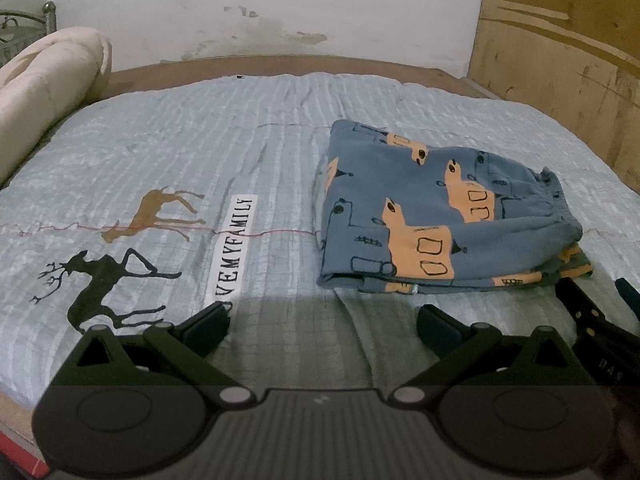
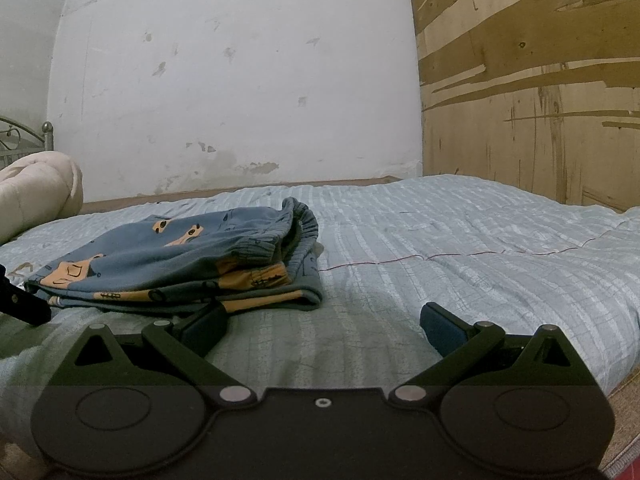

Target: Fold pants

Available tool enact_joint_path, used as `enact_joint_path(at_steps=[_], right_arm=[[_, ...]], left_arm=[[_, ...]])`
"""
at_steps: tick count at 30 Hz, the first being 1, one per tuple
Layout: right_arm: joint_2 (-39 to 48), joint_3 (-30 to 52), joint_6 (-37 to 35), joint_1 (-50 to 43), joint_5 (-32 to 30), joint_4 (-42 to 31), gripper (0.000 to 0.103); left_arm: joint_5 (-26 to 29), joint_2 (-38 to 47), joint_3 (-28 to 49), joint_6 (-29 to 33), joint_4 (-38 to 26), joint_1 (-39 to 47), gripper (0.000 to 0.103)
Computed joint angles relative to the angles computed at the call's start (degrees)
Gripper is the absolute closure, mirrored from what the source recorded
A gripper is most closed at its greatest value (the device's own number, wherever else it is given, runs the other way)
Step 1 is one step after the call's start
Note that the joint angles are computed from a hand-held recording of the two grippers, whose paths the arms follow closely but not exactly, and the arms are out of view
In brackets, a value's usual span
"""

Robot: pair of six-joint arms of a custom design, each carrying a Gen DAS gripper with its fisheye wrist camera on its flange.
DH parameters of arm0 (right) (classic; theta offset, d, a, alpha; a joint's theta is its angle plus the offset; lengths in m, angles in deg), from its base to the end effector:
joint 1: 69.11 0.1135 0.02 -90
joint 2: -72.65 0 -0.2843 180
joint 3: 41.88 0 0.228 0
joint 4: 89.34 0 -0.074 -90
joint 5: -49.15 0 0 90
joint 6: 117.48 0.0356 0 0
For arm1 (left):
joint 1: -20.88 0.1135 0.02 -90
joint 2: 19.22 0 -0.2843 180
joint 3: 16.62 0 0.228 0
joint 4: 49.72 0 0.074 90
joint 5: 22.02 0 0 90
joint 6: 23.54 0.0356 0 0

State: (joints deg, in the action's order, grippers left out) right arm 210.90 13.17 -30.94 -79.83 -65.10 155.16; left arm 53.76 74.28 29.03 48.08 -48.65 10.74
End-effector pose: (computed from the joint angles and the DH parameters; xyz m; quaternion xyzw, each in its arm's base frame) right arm 0.3564 -0.0526 0.0423 -0.0719 0.8006 0.0990 0.5865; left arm 0.2621 -0.0380 0.1492 -0.1117 0.9169 0.0215 0.3825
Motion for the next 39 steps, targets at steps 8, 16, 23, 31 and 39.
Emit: enact_joint_path(at_steps=[8,16,23,31,39], right_arm=[[-2.1,0.0,4.4,-2.3,-5.9,-1.4,0.001],[-9.5,16.3,-4.5,-5.8,-23.6,-41.0,0.001],[-3.5,43.6,-15.7,-5.2,-28.7,-83.6,0.001],[6.5,65.6,-9.5,-4.4,-34.1,-100.5,0.001],[16.7,85.0,-7.4,-3.4,-38.9,-112.1,0.001]], left_arm=[[7.8,-4.2,-1.8,3.5,-1.4,4.4,0.001],[15.9,-5.1,-0.3,3.5,-2.3,9.9,0.001],[21.2,1.7,8.6,2.5,-4.3,13.4,0.001],[22.5,9.5,19.3,5.4,-8.9,12.8,0.001],[25.4,16.6,26.4,6.4,-10.8,13.4,0.001]])
